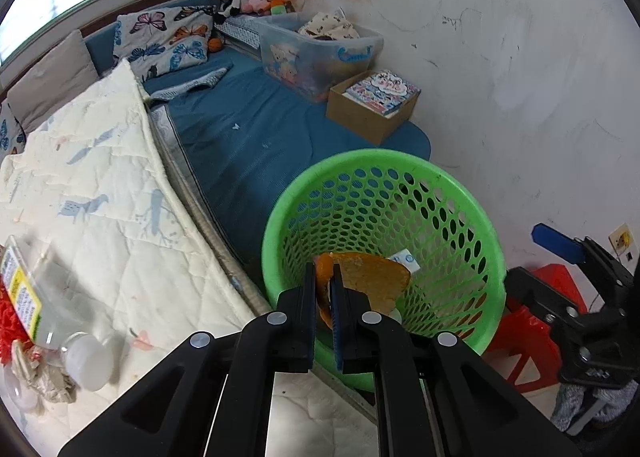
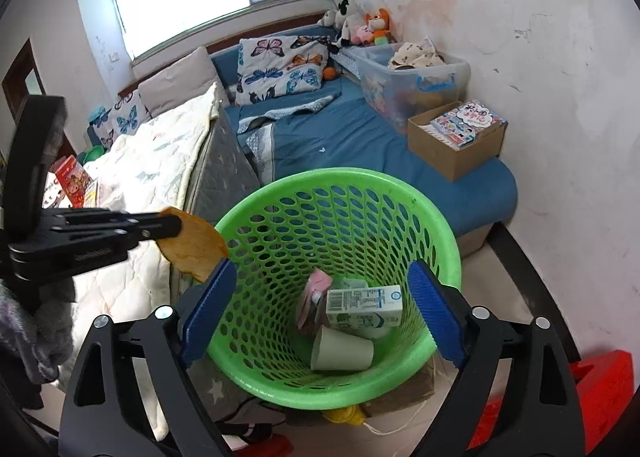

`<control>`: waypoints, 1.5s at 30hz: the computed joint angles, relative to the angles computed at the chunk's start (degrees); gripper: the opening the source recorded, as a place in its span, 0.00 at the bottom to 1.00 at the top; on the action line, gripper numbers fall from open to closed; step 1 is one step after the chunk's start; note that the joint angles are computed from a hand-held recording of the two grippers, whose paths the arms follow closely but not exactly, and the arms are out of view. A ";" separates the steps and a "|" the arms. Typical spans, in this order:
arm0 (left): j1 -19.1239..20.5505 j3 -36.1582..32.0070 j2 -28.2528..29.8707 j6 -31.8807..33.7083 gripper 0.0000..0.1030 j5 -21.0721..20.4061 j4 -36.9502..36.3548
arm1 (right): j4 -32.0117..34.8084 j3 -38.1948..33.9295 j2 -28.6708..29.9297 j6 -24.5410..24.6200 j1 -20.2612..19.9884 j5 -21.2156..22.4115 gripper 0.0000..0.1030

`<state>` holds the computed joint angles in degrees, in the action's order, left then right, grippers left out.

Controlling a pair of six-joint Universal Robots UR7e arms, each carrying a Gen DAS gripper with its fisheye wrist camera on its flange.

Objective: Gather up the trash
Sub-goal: 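Release the carton into the basket with the right gripper while the left gripper lowers the crust, then open the left gripper over the green basket to drop the bread crust, then move the left gripper to the crumpled white paper ball and grasp it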

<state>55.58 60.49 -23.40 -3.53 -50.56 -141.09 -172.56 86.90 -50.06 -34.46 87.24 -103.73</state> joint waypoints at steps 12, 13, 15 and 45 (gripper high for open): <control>-0.54 5.05 -2.37 2.16 0.41 -0.66 -5.18 | -1.65 1.70 -0.60 1.76 0.53 0.42 0.88; -0.58 5.72 -2.88 2.07 0.41 -0.48 -5.53 | -1.56 1.78 -0.62 1.78 0.67 0.48 0.88; -0.62 7.31 -4.12 1.44 0.41 -0.04 -6.31 | -1.32 1.90 -0.72 1.55 1.02 0.74 0.89; 4.24 28.96 -23.25 -11.41 0.45 17.43 -14.69 | 5.68 -2.36 5.16 -3.50 7.40 4.83 0.89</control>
<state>59.82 89.46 -46.65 -14.94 -33.13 -155.78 -166.88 84.54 -44.90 -37.96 94.64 -98.90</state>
